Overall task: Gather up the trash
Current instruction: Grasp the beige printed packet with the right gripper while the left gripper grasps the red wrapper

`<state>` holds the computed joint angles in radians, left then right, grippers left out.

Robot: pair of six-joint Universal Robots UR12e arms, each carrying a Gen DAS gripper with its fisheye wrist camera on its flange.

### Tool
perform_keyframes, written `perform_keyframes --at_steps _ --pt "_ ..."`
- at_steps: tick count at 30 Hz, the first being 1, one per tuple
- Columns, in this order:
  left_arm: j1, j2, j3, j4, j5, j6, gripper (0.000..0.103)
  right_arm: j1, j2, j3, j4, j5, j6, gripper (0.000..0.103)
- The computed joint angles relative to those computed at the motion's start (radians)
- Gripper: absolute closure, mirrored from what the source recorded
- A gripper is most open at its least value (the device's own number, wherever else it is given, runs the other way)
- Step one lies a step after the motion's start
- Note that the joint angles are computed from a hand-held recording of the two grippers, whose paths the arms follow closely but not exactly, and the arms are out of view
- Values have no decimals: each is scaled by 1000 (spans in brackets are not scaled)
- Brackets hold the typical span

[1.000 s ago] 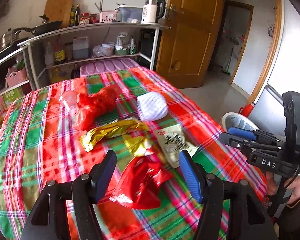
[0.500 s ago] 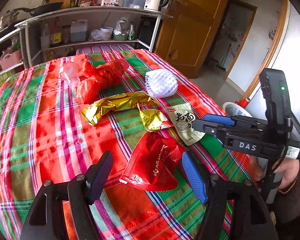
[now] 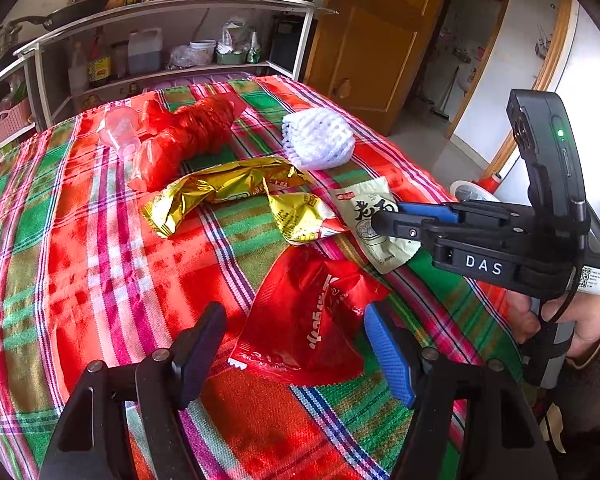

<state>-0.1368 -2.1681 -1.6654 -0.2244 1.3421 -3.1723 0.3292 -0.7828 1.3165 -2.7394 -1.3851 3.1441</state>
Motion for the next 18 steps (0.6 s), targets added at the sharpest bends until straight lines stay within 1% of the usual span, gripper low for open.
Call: perform_keyframes --at_steps 1,2,8,10,11,13,15,18 --pt "-1 -1 2 -6 3 3 32 1 -1 2 -2 -6 1 82" --pt "-2 -2 4 -8 6 6 32 0 -2 5 -7 -4 5 84" --pt "-8 -10 13 -3 23 14 32 -4 -11 21 -19 5 19 86" --pt "-10 -12 15 -1 33 11 35 -5 -15 30 -28 3 19 87" --pt "-10 -12 14 1 29 14 42 -5 -17 33 -31 1 19 88" --pt "-10 -12 14 1 30 20 46 -5 -21 42 -43 -2 27 88" --pt "-11 -12 14 1 29 26 57 -6 -23 46 -49 -2 33 89" --pt "-10 -11 13 0 22 37 70 -7 -27 53 -57 -3 41 89"
